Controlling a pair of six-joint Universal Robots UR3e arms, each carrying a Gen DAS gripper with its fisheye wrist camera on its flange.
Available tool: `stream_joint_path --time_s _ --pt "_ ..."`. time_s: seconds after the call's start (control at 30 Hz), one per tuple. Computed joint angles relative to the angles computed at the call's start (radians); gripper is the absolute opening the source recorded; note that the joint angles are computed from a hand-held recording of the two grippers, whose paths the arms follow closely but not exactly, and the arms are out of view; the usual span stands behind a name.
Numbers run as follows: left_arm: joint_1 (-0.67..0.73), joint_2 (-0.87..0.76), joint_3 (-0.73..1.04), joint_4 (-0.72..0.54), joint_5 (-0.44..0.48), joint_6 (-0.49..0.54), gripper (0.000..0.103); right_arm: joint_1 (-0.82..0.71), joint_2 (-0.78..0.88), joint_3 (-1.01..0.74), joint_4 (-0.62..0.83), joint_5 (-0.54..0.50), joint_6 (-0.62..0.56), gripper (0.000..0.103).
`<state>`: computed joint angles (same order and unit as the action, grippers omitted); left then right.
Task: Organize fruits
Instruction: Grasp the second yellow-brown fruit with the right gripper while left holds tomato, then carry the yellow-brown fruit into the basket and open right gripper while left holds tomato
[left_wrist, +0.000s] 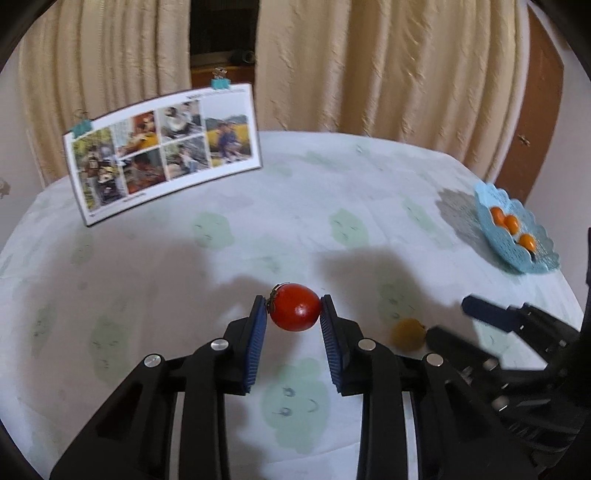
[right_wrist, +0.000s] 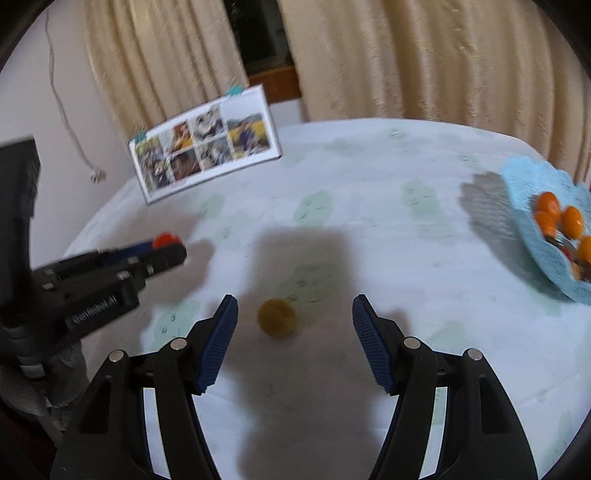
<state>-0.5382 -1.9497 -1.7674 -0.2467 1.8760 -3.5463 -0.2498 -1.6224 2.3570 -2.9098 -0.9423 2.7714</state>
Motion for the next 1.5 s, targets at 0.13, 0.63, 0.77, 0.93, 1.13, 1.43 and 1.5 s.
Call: stream_joint_path --time_s 0.13,0.63,0.77,0.93,1.13,1.43,1.5 --pt "0.011 0.025 -0.035 0.016 0.002 -0.004 0.03 0.091 0.089 -0.085 0.016 -0.07 0.022 0.055" --pt "-0.003 0.001 -0.019 0.009 0.0 -0.001 0.03 0.109 0.138 -0.113 -0.002 -0.11 0.045 0.027" --pt "-0.006 -0.007 -0.012 0.004 0.001 0.001 0.03 0.023 0.061 -0.061 0.002 -0.055 0.037 0.027" --pt "-0.013 -0.015 0.0 -0.005 0.006 0.005 0.03 -0.158 -0.067 -0.006 0.038 0.039 0.023 0.026" --pt "-0.032 -0.029 0.032 -0.028 0.021 0.011 0.03 -0.359 -0.151 0.016 0.093 0.124 0.006 0.026" --pt "-0.088 -0.083 0.157 -0.101 0.063 0.021 0.03 -0.587 -0.147 0.013 0.078 0.192 0.006 0.026" --pt "-0.104 -0.102 0.196 -0.121 0.071 0.026 0.03 -0.617 -0.123 0.012 0.049 0.192 0.016 0.026"
